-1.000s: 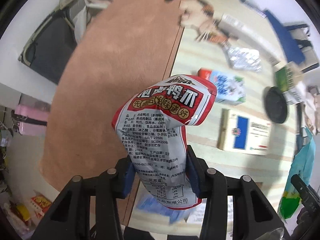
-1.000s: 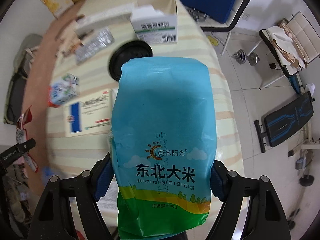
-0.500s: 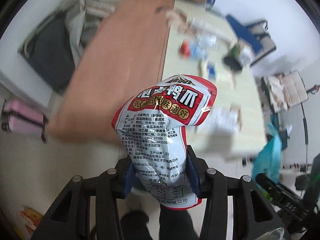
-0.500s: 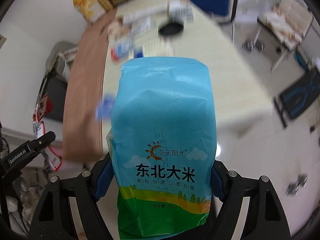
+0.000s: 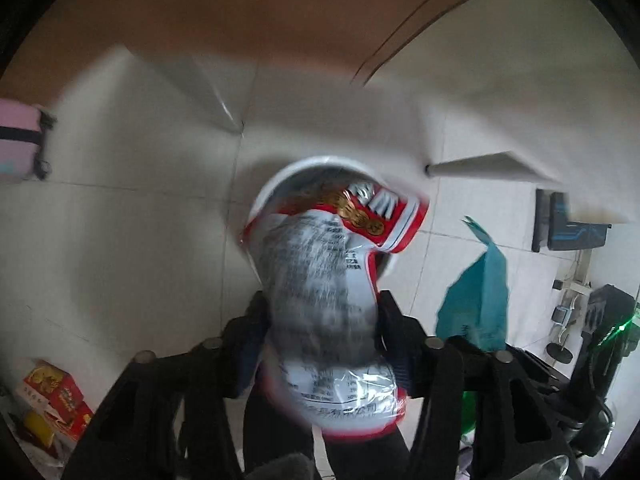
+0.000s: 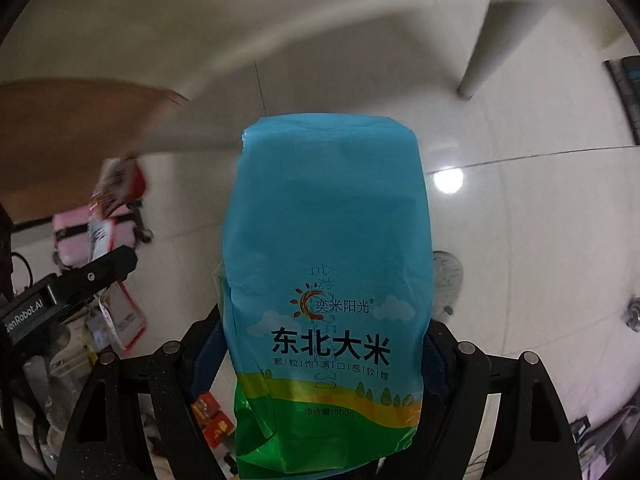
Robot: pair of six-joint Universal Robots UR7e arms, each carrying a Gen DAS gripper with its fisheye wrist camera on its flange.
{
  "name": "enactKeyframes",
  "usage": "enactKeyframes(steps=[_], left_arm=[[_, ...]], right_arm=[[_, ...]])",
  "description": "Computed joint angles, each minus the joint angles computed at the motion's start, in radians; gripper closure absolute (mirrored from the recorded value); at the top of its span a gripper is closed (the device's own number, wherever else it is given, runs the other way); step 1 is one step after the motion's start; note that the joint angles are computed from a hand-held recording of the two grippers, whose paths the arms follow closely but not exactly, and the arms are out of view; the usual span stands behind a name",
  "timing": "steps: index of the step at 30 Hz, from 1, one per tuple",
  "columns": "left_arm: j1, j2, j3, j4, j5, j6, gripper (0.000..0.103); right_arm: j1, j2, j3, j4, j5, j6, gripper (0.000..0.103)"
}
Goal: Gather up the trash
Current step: 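Carry both bags to the white bin and release them inside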
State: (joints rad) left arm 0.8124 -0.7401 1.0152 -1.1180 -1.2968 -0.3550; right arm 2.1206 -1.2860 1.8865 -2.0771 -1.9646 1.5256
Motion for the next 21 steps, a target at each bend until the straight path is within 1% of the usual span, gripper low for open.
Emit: enactKeyframes(steps=[1,2,3,4,5,6,7,9,10,13,14,15,17,19,21], left_arm=[[0.013,-0.002,0.040,-0.030,0.015,0.005,0.035],[0.028,-0.004,0.078,-0.065,0.024,0.016,0.024],[0.037,-0.004,0.099,-0.087,0.031,0.019,0.015],[0.047,-0.012,0.131,-0.112,0.043,0.019,0.010],[0.054,-0.013,0.157,-0.136,0.061,0.022,0.004],[0.052,-0.017,0.172,-0.143,0.076,0.019,0.004],[0.048,-0.012,0.191,-0.161,0.099,0.016,0.004],[0.053,-0.020,0.213,-0.185,0.142,0.032,0.004],[0.051,-0.012,0.206,-0.187,0.162,0.034,0.004],[0.040,-0.044,0.255,-0.223,0.219,0.056,0.004],[0.027,-0.055,0.269,-0.221,0.242,0.061,0.004],[0.031,-0.057,0.266,-0.216,0.261,0.073,0.004],[0.016,-0.070,0.263,-0.187,0.273,0.064,0.004],[0.011,-0.068,0.245,-0.157,0.269,0.057,0.004],[0.001,-0.071,0.226,-0.129,0.267,0.050,0.004]], right_arm=[[-0.026,0.009,0.046,-0.061,0.013,-0.033,0.017],[-0.046,0.017,0.084,-0.113,0.021,-0.055,0.015],[-0.074,0.029,0.133,-0.197,0.037,-0.093,0.013],[-0.091,0.036,0.167,-0.250,0.051,-0.117,0.009],[-0.113,0.050,0.198,-0.303,0.061,-0.141,0.000],[-0.131,0.061,0.221,-0.338,0.062,-0.155,0.000],[-0.141,0.073,0.235,-0.350,0.048,-0.158,0.000],[-0.145,0.091,0.239,-0.322,0.016,-0.147,0.000],[-0.147,0.096,0.239,-0.314,0.005,-0.143,0.000],[-0.147,0.109,0.224,-0.251,-0.013,-0.119,0.000],[-0.156,0.120,0.212,-0.237,-0.020,-0.118,0.000],[-0.155,0.119,0.198,-0.194,-0.027,-0.107,0.000],[-0.153,0.121,0.149,-0.089,-0.052,-0.096,0.000],[-0.134,0.134,0.082,0.048,-0.073,-0.065,0.000],[-0.125,0.140,0.045,0.122,-0.087,-0.050,0.000]])
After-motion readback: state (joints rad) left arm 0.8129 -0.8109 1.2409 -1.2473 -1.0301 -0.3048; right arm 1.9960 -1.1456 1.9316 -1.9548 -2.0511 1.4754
